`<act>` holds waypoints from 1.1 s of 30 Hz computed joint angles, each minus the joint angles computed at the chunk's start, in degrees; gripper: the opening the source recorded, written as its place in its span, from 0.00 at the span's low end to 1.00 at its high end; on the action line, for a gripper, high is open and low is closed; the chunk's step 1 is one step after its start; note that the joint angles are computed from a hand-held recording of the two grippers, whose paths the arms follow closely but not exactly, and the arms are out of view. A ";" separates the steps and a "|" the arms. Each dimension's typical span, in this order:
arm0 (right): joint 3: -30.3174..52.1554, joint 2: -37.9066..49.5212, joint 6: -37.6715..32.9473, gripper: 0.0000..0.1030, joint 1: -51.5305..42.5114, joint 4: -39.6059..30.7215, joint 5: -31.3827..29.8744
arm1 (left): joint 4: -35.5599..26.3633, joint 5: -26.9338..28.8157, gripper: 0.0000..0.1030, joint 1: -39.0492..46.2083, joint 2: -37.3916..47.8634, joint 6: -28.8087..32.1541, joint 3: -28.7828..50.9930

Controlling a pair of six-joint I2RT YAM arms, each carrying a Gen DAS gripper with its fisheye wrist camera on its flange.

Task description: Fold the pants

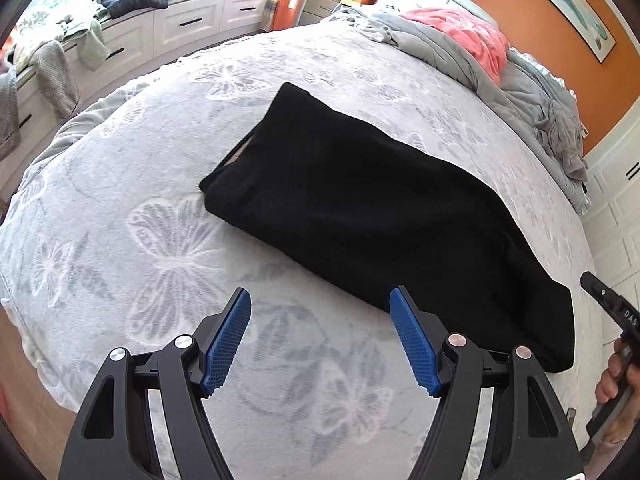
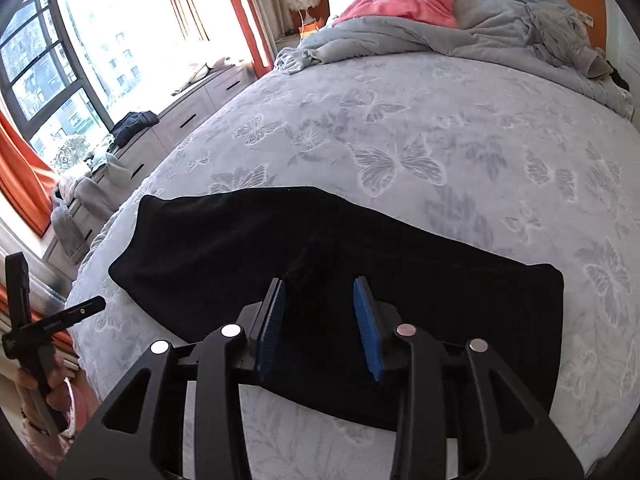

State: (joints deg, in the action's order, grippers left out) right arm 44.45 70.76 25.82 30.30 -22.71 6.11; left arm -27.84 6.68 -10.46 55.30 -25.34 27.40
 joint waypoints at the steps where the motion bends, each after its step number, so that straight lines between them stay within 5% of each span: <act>1: -1.72 -3.20 0.25 0.36 -0.88 -0.01 0.28 | -0.45 1.41 0.67 2.42 -0.53 2.07 -0.03; 4: -6.29 -14.20 -0.65 0.57 -10.09 -4.66 -1.60 | 1.45 3.90 0.71 7.65 1.47 5.40 -0.23; 6: -8.50 -17.70 -5.33 0.58 -19.12 -8.47 -1.00 | 5.33 6.16 0.71 9.75 5.03 3.70 -0.58; 9: -16.44 -22.74 -12.50 0.58 -36.23 -9.60 -7.93 | 12.54 13.77 0.71 15.62 12.28 0.39 -1.17; 14: -26.42 -13.85 -17.19 0.60 -52.94 2.23 -22.48 | 23.26 18.91 0.71 18.36 23.89 -5.67 -1.07; 18: -30.42 -7.17 -9.43 0.61 -49.43 14.12 -29.78 | 29.12 15.44 0.73 15.76 24.76 -9.12 -1.72; 20: -31.07 -6.87 -5.53 0.39 -43.37 17.68 -25.63 | 32.06 14.92 0.70 14.55 27.28 -10.19 -0.88; 21: -30.40 -7.19 -5.36 0.30 -41.52 16.98 -24.29 | 32.97 14.31 0.52 14.01 28.08 -10.77 -0.46; 22: -29.06 -8.67 -4.94 0.24 -40.35 14.23 -23.57 | 31.87 13.57 0.20 13.54 29.31 -11.09 0.97; 30: -12.17 -25.17 -28.52 0.19 -62.36 -21.43 -38.56 | 15.46 20.14 0.10 11.98 13.99 -9.48 5.73; 33: -12.04 -18.09 -44.16 0.24 -81.07 -27.25 -43.85 | 14.93 18.77 0.10 5.58 15.00 -10.92 4.45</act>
State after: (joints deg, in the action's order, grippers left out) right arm 32.41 52.68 -18.33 -50.77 -49.97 -37.73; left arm -12.91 25.44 -4.88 70.30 -36.26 31.85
